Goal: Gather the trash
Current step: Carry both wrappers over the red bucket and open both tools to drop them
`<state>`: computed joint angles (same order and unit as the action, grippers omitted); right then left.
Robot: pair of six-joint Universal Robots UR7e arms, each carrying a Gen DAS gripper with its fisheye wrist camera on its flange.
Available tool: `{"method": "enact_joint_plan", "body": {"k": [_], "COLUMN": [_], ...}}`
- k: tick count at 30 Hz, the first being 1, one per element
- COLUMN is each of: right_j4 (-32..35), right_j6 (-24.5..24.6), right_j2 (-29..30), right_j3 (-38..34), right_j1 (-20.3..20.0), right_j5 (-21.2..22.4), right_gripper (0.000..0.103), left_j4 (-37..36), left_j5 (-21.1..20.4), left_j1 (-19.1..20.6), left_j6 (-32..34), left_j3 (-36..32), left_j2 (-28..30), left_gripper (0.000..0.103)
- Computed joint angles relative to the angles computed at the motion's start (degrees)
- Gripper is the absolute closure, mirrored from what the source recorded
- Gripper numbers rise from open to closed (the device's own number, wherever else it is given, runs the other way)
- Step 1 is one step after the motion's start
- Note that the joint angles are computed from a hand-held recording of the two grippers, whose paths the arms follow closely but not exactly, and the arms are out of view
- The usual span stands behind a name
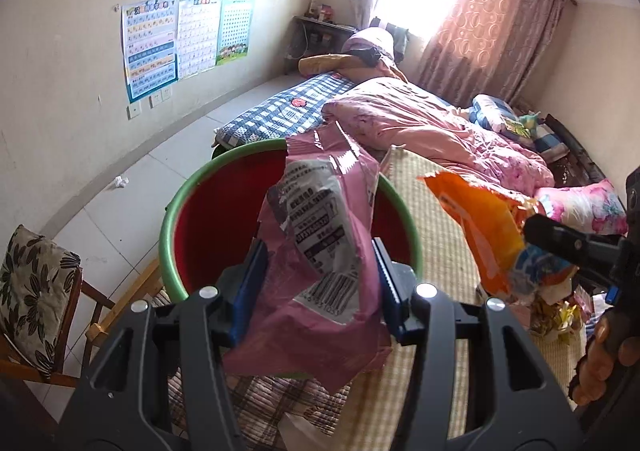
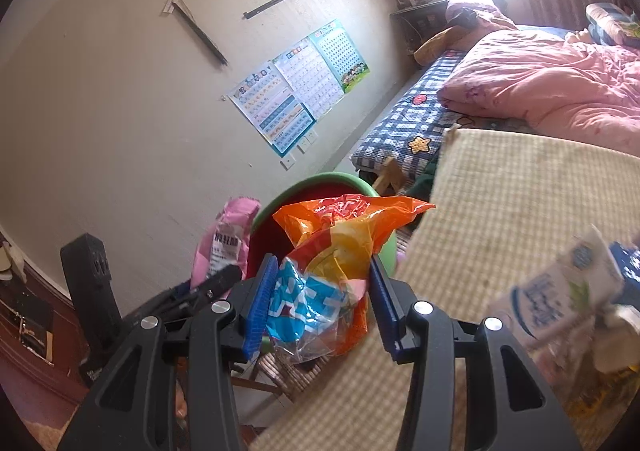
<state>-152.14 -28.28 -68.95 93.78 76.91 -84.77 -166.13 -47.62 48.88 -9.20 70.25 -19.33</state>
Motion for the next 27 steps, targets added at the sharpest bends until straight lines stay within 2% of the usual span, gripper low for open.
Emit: {"method": "enact_joint_plan", "body": {"k": [13,14,18,27], "right_j4": [-1.2,-1.5,-2.6,-5.6], "right_j6": [1.0,0.9,1.2,0.2], "right_j2": [6.3,6.5,6.7,3.2], "right_j3": [-4.8,-4.8,-4.3,-1.1], "right_j1": [3.2,3.3,3.0,2.6], "right_j5": [-3.9,-4.1,-3.8,-4.3], "right_gripper": [0.056,0.055,0.041,0.040], "left_j4": [2.0,2.0,0.0,-2.8], "left_j5": [0.6,0.7,1.4,2.3], "left_j1": [2.3,2.3,2.4,1.7], "left_j6": [2.0,2.2,3.9,5.0], "left_j3": [-2.3,-2.6,-3.2,-2.7], "left_j2": [0.3,0.5,1.2,1.8], "left_gripper": [0.051,0.049,0.033,0.027]}}
